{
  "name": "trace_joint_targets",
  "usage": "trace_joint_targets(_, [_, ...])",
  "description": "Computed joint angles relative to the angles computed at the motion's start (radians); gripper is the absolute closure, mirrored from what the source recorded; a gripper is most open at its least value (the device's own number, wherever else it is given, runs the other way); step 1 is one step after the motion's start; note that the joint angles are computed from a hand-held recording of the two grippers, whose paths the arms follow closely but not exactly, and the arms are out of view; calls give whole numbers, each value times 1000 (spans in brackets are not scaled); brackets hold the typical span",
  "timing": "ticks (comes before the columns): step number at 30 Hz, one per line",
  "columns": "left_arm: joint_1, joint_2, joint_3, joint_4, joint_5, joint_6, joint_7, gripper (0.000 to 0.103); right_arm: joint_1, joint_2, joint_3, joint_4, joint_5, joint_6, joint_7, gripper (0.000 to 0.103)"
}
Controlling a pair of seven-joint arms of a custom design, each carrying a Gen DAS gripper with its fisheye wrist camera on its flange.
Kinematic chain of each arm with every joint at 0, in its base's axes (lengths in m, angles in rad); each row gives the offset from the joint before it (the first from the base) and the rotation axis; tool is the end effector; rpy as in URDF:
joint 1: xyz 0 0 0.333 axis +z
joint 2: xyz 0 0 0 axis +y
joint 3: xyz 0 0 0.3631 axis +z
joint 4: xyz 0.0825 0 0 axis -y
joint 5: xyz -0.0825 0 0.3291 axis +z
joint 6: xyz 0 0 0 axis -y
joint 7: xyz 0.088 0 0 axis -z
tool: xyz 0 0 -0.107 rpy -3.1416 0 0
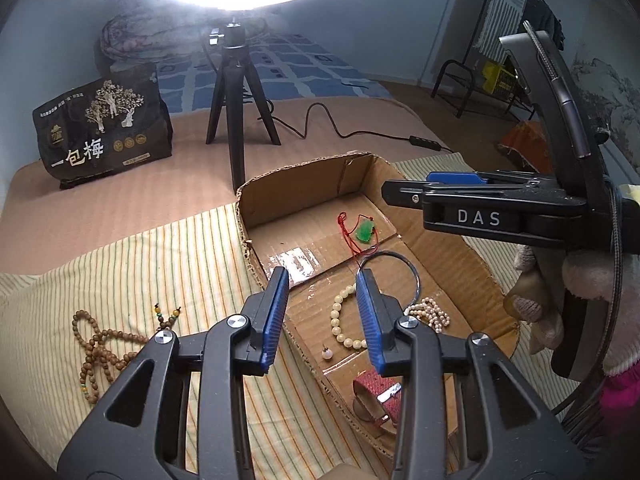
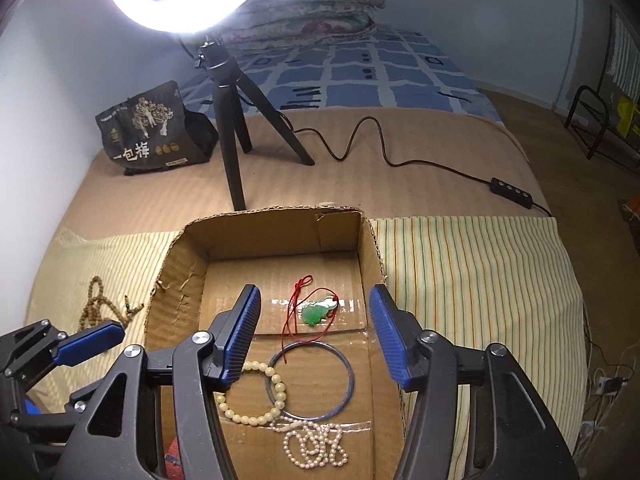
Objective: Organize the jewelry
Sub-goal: 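Carry the pearl earring and jade pendant over the cardboard box and open both grippers, then grasp the second pearl earring with the left gripper while the right gripper approaches the brown bead mala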
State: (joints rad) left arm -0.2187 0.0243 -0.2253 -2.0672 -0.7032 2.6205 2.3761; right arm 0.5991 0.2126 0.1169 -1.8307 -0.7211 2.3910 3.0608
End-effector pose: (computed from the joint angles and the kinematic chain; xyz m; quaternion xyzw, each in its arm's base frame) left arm 0.4990 -0.2195 0.5494 -0.3859 0.8547 -0.3418 0.0617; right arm 0.4664 0.3898 0.5262 -0.5516 0.7716 -0.2056 0.2410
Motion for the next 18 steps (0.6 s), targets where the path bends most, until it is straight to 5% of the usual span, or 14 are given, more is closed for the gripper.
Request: trace_joint_targets(18, [27, -106, 50, -50, -52, -19, 60, 68, 34, -41, 29, 25, -52, -72, 17, 46])
